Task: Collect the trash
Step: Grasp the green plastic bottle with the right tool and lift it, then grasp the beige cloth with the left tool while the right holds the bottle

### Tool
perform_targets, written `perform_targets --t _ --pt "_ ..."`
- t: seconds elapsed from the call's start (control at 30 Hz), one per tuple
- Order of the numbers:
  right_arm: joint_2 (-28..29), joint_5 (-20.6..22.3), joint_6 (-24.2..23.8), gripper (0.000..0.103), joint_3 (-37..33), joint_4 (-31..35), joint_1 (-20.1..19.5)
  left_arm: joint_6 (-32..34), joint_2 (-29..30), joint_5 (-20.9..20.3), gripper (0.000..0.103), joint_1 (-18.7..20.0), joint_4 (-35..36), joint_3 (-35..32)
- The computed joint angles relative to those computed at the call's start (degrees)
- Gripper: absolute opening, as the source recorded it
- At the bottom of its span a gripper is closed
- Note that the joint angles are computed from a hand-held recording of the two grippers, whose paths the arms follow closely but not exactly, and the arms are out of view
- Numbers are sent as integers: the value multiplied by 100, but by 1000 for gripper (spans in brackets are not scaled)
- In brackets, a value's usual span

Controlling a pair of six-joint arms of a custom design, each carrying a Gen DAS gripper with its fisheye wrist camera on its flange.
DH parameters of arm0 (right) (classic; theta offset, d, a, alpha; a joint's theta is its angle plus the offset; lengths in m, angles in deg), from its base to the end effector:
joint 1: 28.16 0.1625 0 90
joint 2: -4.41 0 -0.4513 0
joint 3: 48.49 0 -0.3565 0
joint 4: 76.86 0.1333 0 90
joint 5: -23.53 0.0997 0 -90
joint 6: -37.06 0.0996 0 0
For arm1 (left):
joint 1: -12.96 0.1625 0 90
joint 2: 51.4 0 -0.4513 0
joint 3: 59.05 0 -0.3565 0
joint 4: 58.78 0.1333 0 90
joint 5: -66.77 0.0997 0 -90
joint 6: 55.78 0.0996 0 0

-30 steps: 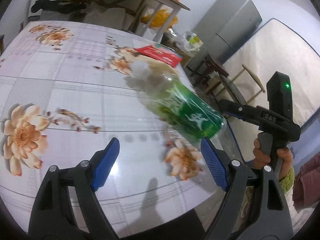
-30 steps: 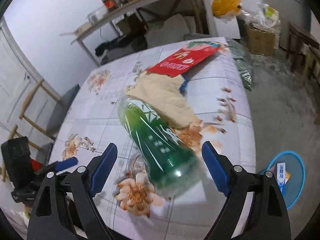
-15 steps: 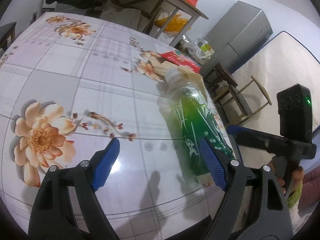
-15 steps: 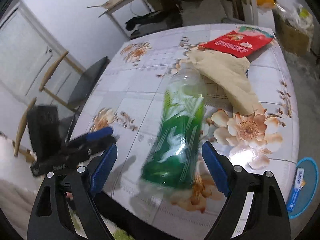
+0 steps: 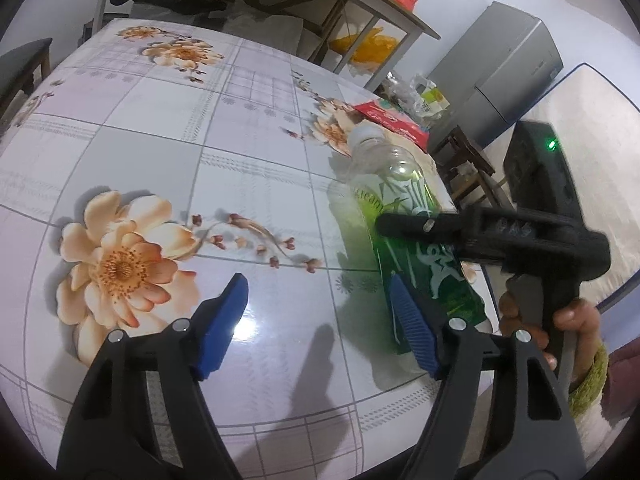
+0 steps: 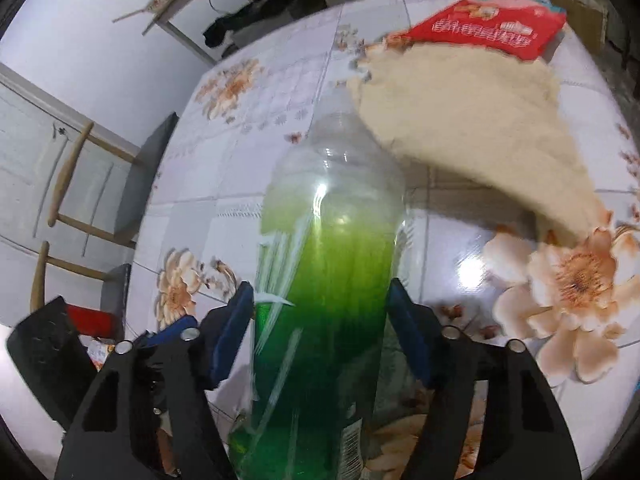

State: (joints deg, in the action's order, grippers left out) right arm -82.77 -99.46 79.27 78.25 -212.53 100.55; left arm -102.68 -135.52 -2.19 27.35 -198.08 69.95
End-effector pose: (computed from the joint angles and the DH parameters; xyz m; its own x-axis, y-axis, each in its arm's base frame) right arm 0.3150 -0.2666 0.3137 -0.9294 0.1663 0.3295 0.0035 0.8967 -0.4426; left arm -0.3507 -0.2645 0.2749 -0.8819 0.4321 -0.1883 0.4709 0.8244 -0.3140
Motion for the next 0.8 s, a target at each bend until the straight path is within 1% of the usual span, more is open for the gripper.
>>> perform_targets --t 0.1,0.23,0.33,0.43,0.5,0.6,0.67,0.7,0.73,0.77,0.8 --pt "27 -39 -13 59 26 52 126 -61 -78 132 69 -25 123 -27" --pt "-81 53 22 59 154 110 285 -141 -118 243 69 -24 258 -69" --pt "-253 153 137 59 355 93 485 -179 -82 287 69 -31 324 -114" --pt "-463 203 365 59 554 171 762 -243 -3 363 69 -55 440 -191" --pt "-606 65 676 59 634 401 1034 -234 85 370 69 -52 453 -260" --pt "-898 -224 1414 59 708 927 1463 -35 312 388 71 -31 399 -458" --pt "-1124 -422 1973 59 703 1384 1705 214 612 455 74 -24 551 -779" --pt "-1279 -600 2462 59 655 1836 1886 312 731 480 77 -22 562 -896" --pt "-1359 -703 2776 59 610 2137 1998 538 930 458 81 -9 499 -1070" --pt "-1503 -864 3269 59 546 2598 2142 725 1093 418 82 -3 474 -1210" --pt "-1650 -963 3612 59 517 2913 2238 990 1354 353 83 11 520 -1452"
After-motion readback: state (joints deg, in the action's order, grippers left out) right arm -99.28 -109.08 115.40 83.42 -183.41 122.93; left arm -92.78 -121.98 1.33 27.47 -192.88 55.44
